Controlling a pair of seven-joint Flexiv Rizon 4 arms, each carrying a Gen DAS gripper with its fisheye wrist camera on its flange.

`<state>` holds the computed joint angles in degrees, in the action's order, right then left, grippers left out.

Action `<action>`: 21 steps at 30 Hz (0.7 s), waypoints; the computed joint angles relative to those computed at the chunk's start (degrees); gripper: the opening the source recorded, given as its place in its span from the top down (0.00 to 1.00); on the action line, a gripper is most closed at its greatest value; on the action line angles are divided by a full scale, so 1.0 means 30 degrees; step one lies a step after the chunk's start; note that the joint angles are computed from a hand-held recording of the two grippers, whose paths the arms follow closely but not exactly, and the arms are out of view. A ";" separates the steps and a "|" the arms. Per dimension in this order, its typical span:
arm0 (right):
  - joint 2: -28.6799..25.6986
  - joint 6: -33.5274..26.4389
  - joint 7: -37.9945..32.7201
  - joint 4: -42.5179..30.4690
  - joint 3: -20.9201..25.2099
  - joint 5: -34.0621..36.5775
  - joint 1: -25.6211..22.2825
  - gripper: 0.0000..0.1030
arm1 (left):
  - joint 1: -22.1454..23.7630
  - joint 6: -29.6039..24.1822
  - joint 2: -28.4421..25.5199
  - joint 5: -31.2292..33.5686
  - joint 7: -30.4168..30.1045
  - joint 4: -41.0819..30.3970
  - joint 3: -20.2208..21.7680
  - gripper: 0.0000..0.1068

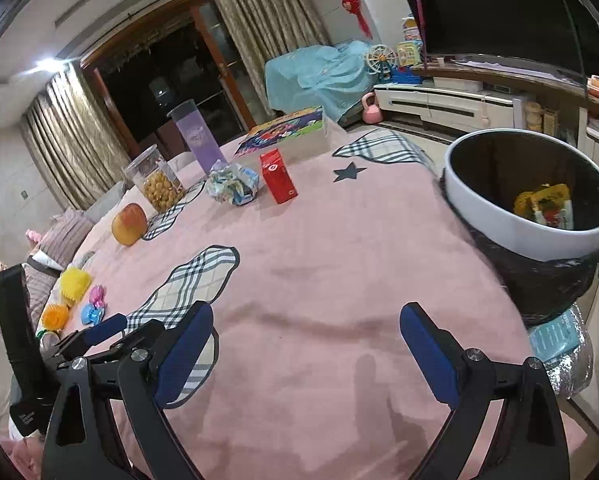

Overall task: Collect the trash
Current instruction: 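Withdraw both tools from the bin back toward the table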

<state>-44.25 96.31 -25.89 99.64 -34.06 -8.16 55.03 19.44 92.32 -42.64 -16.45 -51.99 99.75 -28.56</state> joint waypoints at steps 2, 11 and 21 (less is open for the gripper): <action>-0.0162 -0.0155 -0.0098 -0.0434 0.0345 -0.0162 -0.0349 0.07 | -0.0091 -0.0085 -0.0008 -0.0066 -0.0103 -0.0112 0.0203 0.17; -0.0658 -0.0884 -0.0197 -0.2154 0.1840 -0.1485 -0.1994 0.07 | -0.0792 -0.0812 -0.0298 -0.0565 -0.0117 -0.1040 0.1214 0.17; -0.1358 -0.2041 -0.0010 -0.4331 0.3638 -0.3210 -0.4072 0.07 | -0.2569 -0.2552 -0.0804 -0.1420 -0.0208 -0.3122 0.3244 0.17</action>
<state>-48.32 90.18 -25.92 86.65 -23.14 -17.79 42.81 11.73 84.66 -45.05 -20.71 -52.61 90.38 -18.83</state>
